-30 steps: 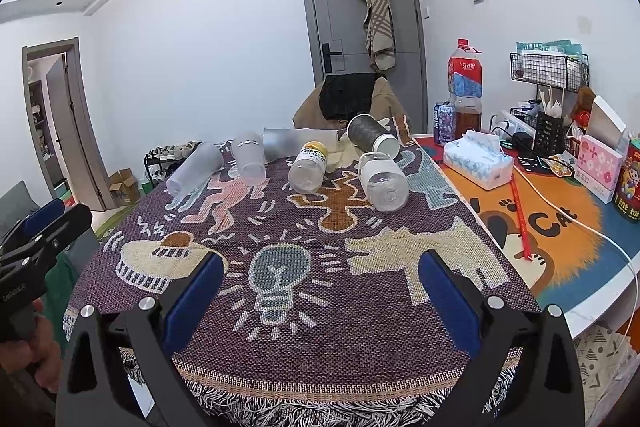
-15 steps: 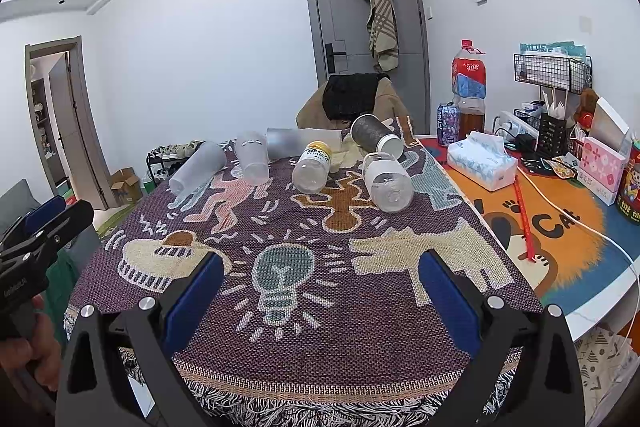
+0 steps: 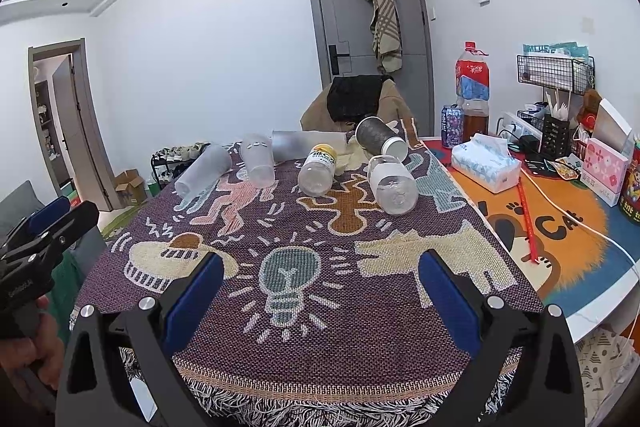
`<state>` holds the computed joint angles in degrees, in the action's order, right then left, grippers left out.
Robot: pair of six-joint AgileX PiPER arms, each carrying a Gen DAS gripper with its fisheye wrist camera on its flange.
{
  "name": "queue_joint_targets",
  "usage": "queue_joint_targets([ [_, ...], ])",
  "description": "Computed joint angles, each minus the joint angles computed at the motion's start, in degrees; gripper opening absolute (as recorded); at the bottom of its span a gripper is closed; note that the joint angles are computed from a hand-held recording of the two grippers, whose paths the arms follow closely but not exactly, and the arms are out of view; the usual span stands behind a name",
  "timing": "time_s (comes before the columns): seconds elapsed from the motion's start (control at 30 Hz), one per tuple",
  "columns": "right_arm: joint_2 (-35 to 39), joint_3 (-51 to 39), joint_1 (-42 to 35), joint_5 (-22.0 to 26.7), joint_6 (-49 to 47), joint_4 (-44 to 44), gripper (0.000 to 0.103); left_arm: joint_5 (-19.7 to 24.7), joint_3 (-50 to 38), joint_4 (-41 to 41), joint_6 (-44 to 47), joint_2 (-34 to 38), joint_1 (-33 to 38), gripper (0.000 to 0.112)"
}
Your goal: Flip cup upright
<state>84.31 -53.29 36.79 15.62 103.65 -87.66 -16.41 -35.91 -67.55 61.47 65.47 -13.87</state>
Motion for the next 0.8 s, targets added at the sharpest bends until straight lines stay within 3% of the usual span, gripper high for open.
queue_joint_targets([
  [0.57,5.0,-3.9,-1.3,-2.1,-0.6,1.0,0.096,3.9,-1.6,2.8,-2.0,2.1,5.2,0.099],
  [0.7,8.2,-6.7,-1.6,-3.2,-3.0,3.2,0.096,5.9,-2.5,7.6,-6.4,3.8,8.0,0.099],
  [0.8,10.7,-9.0,-1.8,-3.8,-5.5,5.6,0.096,7.4,-3.7,16.3,-15.0,6.2,10.2,0.099],
])
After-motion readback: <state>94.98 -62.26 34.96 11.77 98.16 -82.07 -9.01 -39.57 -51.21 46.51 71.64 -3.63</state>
